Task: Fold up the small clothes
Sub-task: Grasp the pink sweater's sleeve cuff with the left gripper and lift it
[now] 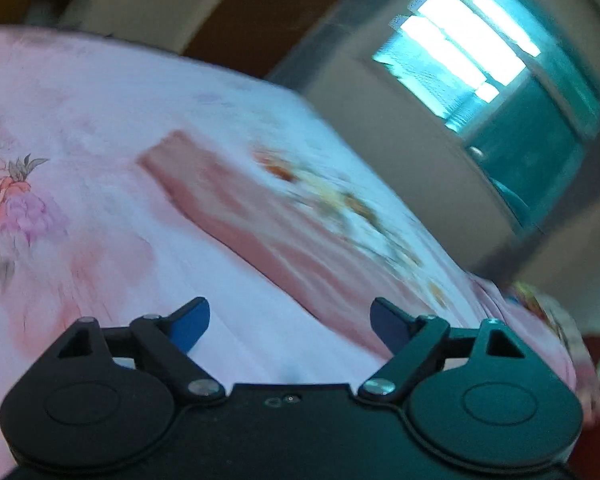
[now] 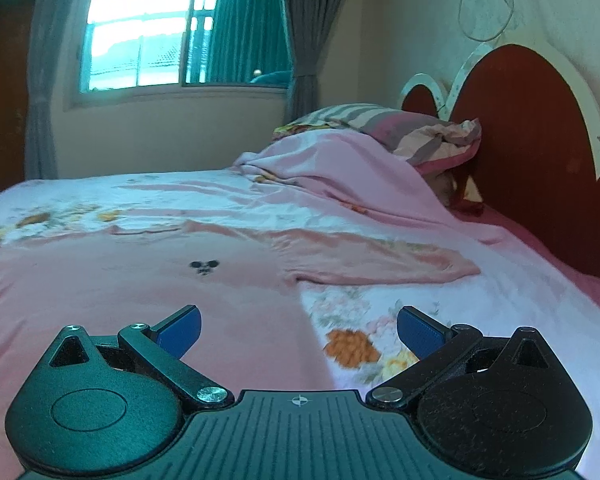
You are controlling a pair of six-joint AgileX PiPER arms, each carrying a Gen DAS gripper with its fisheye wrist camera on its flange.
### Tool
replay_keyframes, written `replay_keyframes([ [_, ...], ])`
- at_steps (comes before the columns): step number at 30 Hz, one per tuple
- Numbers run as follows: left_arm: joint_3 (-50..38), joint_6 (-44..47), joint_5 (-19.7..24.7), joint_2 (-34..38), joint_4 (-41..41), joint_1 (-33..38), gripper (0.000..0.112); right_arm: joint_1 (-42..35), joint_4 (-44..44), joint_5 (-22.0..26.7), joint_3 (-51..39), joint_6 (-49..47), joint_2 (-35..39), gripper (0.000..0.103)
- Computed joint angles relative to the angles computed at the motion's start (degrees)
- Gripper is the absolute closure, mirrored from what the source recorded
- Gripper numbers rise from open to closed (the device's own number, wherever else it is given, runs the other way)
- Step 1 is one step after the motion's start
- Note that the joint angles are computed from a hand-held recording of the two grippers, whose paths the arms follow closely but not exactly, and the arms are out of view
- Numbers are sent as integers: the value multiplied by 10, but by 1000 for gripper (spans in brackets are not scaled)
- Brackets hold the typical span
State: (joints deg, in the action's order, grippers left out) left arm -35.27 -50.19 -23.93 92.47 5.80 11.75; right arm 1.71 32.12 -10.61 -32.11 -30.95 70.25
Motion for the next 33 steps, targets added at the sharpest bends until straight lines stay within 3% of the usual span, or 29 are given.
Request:
replay_keyframes([
  [3,-78,-172,-19,105,164,95,41,23,110,-34,-33,-96,57,0],
  [6,-140,-326,-81,193,304,165,48,44,165,-56,-56,-134,100,0],
  [8,-177,-358,-125,239,330,191,50,55,180,-63,-73,-146,127,0],
  [9,-195,-372,-127,252,338,196,59,63,192,-70,-77,-157,137,0],
  [12,-257,-421,-144,303,385,212,71,81,217,-84,-95,-182,170,0],
  [15,-297,-441,-149,333,402,218,90,90,209,-93,-103,-174,186,0],
  [17,-311,-437,-117,338,409,212,102,89,197,-93,-109,-163,192,0],
  [21,-322,-363,-37,313,370,181,107,80,177,-92,-117,-147,197,0],
  [26,-306,-162,-10,224,192,94,107,35,98,-80,-112,-81,199,0],
  [30,-415,64,90,207,21,-45,107,-34,-16,-65,-104,29,200,0],
  [33,-557,236,178,261,-96,-145,107,-100,-150,-65,-95,149,202,0],
])
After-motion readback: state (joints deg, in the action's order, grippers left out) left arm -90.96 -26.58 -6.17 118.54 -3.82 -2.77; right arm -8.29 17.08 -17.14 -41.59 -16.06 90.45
